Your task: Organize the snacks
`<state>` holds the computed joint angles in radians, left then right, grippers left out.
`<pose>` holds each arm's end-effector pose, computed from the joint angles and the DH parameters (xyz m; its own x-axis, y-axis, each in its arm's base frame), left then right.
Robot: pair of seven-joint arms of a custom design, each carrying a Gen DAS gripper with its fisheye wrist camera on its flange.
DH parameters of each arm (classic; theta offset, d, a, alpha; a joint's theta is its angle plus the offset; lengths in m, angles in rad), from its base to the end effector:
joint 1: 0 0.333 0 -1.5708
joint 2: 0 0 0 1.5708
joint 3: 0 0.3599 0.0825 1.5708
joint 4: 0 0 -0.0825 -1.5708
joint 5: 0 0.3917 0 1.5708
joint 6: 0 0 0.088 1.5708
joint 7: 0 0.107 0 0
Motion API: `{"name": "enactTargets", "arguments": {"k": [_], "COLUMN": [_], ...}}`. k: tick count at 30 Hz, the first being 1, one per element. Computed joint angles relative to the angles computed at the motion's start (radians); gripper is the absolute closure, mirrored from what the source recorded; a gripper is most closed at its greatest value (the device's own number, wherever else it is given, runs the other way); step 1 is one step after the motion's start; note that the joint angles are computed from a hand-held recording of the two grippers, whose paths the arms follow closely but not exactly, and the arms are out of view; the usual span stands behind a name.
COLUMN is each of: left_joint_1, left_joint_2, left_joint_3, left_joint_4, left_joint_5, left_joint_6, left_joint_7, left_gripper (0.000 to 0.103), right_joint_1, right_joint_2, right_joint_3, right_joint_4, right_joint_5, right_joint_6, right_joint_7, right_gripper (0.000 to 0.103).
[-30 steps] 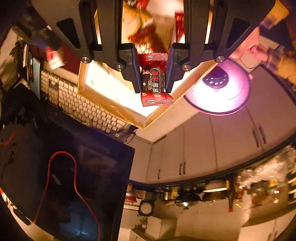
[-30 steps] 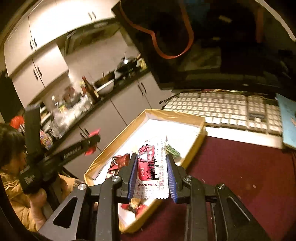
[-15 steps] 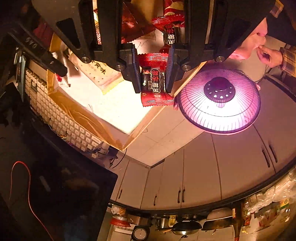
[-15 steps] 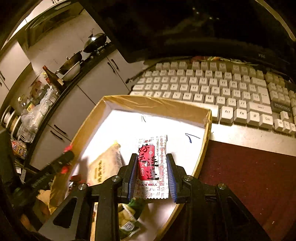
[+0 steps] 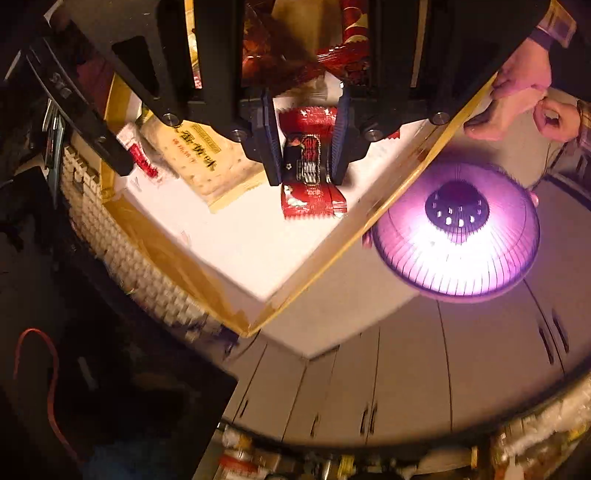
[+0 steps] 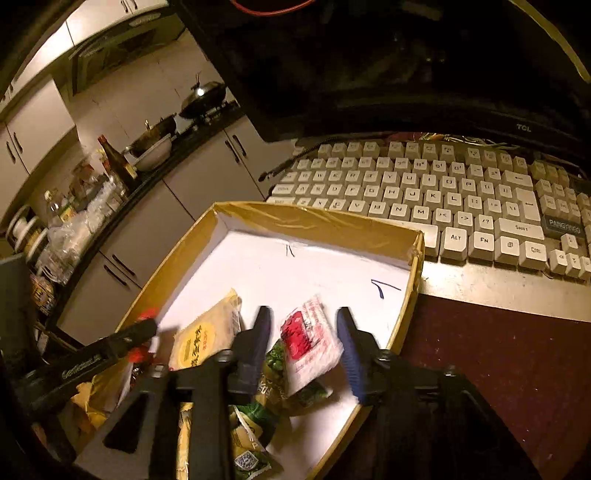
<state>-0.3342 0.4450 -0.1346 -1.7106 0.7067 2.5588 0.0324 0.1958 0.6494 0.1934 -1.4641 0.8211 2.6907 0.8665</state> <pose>0.6463 -0.3224 0.4111 0.4717 -0.8476 0.2432 -0.6838 -0.5257 -0.5060 0.7503 0.2415 0.3915 0.4628 -0.7962 -0.3899 -0.7646 -0.1359 -0.6301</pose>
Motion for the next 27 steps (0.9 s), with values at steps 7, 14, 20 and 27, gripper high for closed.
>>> {"name": "enactTargets", "arguments": {"k": [7,14,20,27], "left_joint_1": [-0.129,-0.271,-0.299,-0.272], "left_joint_2": [-0.068,-0.085,-0.089,-0.128], "left_joint_3": [0.038,-0.040,-0.096,-0.122], "left_joint_4": [-0.021,0.021,0.004,-0.056], "left_joint_5": [0.170,0.358,0.340,0.306], "left_joint_6": [-0.196,-0.575,-0.680,-0.606], "left_joint_7": [-0.233,-0.396,-0.340,-0.245], "left_gripper": [0.063,0.026,0.023,0.023], "right_joint_1": [-0.107,-0.169,-0.138,-0.052], "right_joint_2": [-0.139,-0.342,-0.387,-0.419], "right_joint_3": [0.090,0.091,0.014,-0.056], "right_joint_4": [-0.160,-0.429,-0.498,-0.543], "right_joint_5": [0.230,0.517,0.550,0.556], "right_joint_6": [-0.028,-0.103,-0.186,-0.202], "right_joint_7": [-0.214,-0.537,-0.568,-0.612], "right_gripper": [0.036,0.023,0.021,0.021]}}
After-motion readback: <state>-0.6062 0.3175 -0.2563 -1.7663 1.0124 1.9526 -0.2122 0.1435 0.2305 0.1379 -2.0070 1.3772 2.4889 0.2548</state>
